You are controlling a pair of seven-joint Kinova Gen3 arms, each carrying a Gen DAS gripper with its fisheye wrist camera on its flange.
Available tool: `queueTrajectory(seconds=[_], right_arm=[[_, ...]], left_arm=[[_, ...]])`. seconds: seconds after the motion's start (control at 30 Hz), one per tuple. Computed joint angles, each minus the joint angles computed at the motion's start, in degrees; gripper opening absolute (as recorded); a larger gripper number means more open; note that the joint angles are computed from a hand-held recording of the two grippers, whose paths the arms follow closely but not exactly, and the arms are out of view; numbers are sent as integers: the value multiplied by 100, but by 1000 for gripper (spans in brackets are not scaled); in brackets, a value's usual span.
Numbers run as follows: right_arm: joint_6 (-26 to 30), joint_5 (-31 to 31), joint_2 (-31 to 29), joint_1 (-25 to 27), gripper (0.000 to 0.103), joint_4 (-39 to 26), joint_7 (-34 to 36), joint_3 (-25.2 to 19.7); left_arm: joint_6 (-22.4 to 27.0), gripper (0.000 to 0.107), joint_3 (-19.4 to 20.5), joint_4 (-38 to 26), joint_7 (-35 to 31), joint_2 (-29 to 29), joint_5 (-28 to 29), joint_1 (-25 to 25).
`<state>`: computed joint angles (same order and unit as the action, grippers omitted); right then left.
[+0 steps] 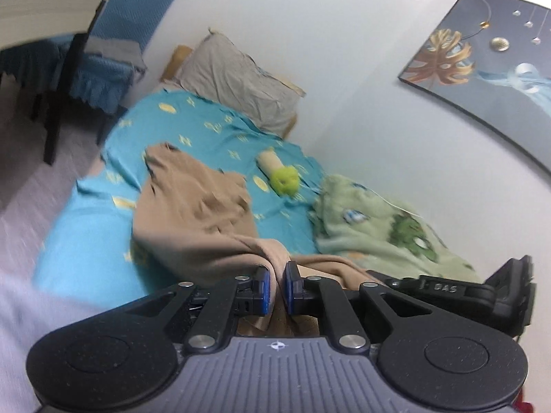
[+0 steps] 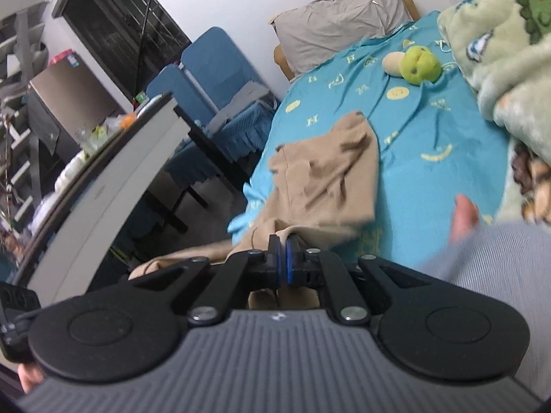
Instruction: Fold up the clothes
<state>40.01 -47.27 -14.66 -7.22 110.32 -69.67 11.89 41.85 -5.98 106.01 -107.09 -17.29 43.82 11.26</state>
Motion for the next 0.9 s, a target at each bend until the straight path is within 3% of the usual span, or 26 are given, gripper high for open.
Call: queueTrajectory(seconds=[0.1,0.27,0.47,0.6,0.73,0.9], right_arm=[[-67,-120,589,5,6,-471,97,6],[-109,-26,1722,273,6,-1488,-97,-314],[-206,846,3041,274,6,-2686,-1007,-568],[-197,1635,3724,92,6,-3250,-1500,-578],[-220,2268,4204,-49,7,-3577,-1900,-598],[-70,2833,4514,-92,8,-3911,-2351,-728]], left_arm=[[-126,10,-21,-564,-115,671,-66,-9],[-494,10,-517,-1704,626,1848,-1136,786],[-923,11,149,-2664,1280,3116,-2534,499],[-1174,11,1047,-3010,1831,3910,-3414,-140],[-1365,14,1062,-3112,2052,4429,-3651,-142],[-1024,16,1028,-3486,2086,4784,-4047,-28]])
